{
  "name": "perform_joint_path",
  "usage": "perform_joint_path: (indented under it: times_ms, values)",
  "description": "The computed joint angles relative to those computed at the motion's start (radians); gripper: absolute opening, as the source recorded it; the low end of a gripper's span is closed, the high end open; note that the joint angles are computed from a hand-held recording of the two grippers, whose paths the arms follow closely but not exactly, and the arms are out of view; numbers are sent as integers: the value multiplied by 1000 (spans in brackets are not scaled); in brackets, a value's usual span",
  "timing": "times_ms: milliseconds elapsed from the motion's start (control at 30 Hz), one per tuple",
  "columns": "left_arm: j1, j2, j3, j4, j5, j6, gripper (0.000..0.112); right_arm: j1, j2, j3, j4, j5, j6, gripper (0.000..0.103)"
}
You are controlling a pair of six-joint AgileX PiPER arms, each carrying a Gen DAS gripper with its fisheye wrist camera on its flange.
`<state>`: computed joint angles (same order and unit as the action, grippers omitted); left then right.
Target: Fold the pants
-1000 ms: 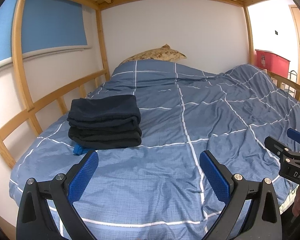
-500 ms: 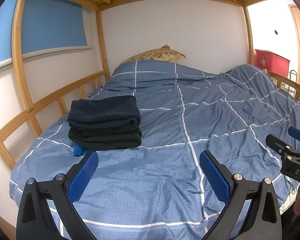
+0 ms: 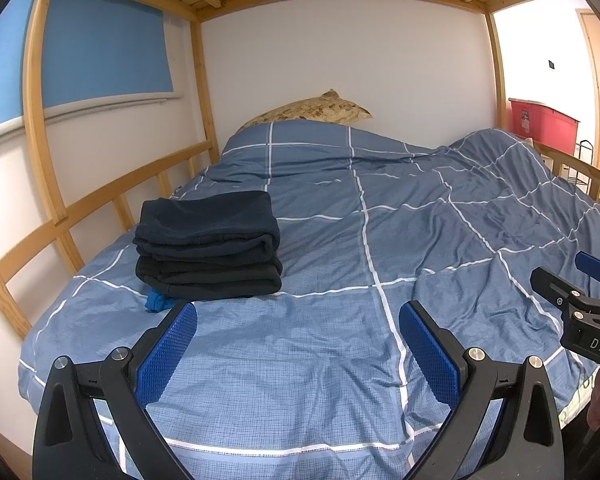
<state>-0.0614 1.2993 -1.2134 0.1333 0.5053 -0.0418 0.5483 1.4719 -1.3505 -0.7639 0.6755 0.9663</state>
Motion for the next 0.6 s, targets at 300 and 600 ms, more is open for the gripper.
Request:
perform_joint_path:
  times_ms: [300, 600]
  values:
    - [-3, -2, 4, 10, -2, -9, 103, 2, 0, -1, -3, 2, 3, 95]
    - [1, 6, 0, 21, -7, -14, 103, 0, -2, -1, 1, 1, -5, 95]
